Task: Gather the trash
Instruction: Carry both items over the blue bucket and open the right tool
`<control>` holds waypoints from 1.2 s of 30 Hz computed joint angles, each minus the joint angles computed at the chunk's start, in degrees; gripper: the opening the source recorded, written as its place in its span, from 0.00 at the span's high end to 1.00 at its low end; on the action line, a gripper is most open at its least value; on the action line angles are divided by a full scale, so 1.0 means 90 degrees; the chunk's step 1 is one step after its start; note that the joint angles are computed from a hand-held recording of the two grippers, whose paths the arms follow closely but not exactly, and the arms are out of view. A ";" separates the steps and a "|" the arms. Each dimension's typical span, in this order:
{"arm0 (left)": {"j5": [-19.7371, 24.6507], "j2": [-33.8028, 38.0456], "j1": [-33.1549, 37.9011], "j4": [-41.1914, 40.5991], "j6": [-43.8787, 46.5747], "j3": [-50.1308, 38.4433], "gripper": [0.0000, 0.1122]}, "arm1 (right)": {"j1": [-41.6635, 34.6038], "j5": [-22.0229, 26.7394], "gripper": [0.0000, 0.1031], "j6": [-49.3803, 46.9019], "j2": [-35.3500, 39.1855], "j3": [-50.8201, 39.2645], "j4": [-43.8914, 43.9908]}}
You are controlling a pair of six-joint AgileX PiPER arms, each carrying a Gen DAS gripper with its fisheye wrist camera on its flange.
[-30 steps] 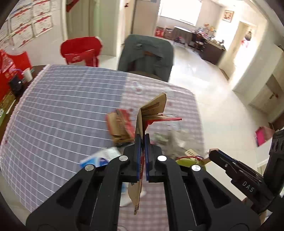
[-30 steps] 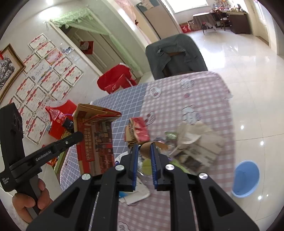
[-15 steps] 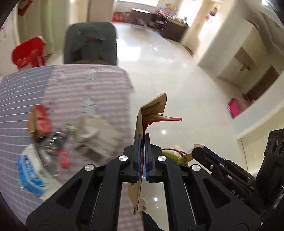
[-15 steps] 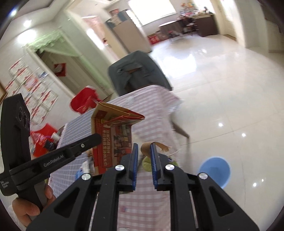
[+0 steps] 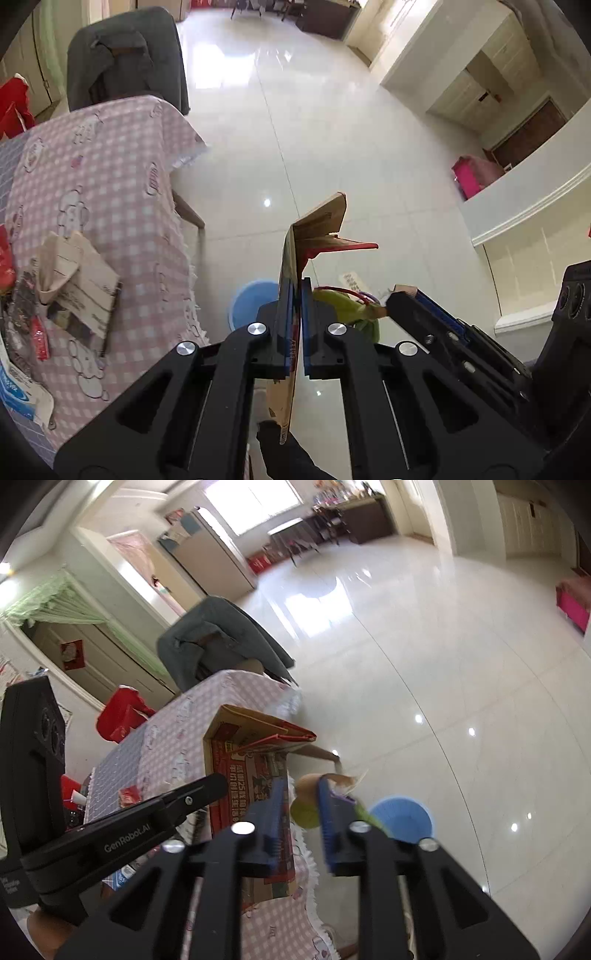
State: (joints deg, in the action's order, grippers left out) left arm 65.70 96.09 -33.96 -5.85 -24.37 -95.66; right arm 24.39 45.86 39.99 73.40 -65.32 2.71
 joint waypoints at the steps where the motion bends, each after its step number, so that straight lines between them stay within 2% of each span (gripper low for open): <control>1: 0.0086 0.0114 -0.0005 -0.0075 0.0112 -0.0090 0.96 | -0.0076 0.0021 0.67 -0.0033 0.0031 -0.0004 0.0085; 5: 0.0154 0.0461 -0.0147 -0.0048 0.0037 -0.0332 0.96 | -0.0217 0.0028 0.56 -0.0036 -0.0020 0.0173 0.0192; 10: 0.0232 0.0699 -0.0195 -0.0093 0.0018 -0.0524 0.96 | -0.0438 -0.0050 0.51 -0.0169 -0.0078 0.0334 0.0388; 14: 0.0258 0.0806 -0.0201 -0.0069 -0.0029 -0.0573 0.96 | -0.0665 -0.0007 0.40 -0.0221 -0.0037 0.0436 0.0685; 19: 0.0210 0.0881 -0.0132 -0.0073 -0.0003 -0.0554 0.96 | -0.0882 0.0052 0.40 -0.0491 0.0059 0.0482 0.1042; 21: 0.0194 0.0886 -0.0103 -0.0079 -0.0018 -0.0532 0.96 | -0.1005 0.0101 0.38 -0.0648 0.0066 0.0504 0.1191; 23: 0.0199 0.0887 -0.0060 -0.0073 -0.0024 -0.0511 0.96 | -0.1085 0.0387 0.31 -0.0665 0.0264 0.0369 0.1182; 26: 0.0175 0.0866 -0.0008 -0.0053 0.0001 -0.0457 0.96 | -0.1251 0.0419 0.31 -0.0890 0.0386 0.0392 0.1593; 33: 0.0137 0.0847 0.0116 -0.0097 0.0019 -0.0337 0.96 | -0.1156 0.0693 0.28 -0.0922 0.0526 0.0203 0.1082; 36: 0.0135 0.0863 0.0118 -0.0102 0.0022 -0.0335 0.96 | -0.1368 0.0694 0.28 -0.1245 0.0588 0.0276 0.1464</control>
State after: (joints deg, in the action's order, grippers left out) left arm 66.91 103.86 -32.90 -6.77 -24.17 -98.68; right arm 12.08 52.11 28.78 78.70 -62.83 15.89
